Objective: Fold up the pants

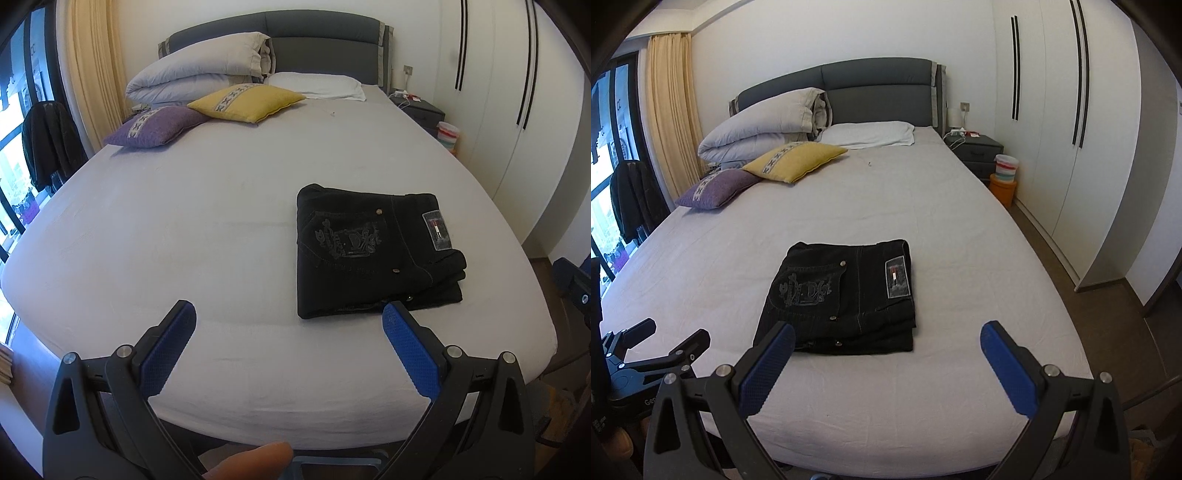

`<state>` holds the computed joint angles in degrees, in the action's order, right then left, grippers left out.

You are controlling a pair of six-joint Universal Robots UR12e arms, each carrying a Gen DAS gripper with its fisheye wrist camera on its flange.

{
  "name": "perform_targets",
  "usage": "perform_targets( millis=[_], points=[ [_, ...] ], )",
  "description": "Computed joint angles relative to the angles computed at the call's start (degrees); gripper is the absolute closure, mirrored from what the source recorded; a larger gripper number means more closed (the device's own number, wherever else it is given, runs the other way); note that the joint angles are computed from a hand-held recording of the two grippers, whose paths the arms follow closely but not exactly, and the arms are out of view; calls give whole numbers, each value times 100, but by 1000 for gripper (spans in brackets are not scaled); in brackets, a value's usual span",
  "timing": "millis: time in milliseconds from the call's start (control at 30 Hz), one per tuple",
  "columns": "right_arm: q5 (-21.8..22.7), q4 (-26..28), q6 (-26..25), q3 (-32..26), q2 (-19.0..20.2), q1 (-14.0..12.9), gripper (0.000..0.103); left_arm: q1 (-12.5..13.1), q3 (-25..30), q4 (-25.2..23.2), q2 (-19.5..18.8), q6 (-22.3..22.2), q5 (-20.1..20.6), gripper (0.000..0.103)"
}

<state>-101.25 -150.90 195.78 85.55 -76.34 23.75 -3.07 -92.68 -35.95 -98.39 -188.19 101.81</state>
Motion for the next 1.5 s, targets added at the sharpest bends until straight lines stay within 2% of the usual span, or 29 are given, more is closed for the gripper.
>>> perform_targets(
  millis=[1500],
  points=[
    [136, 150, -24, -7, 16, 43, 0, -12, 1, -45, -105, -34, -2, 0]
  ],
)
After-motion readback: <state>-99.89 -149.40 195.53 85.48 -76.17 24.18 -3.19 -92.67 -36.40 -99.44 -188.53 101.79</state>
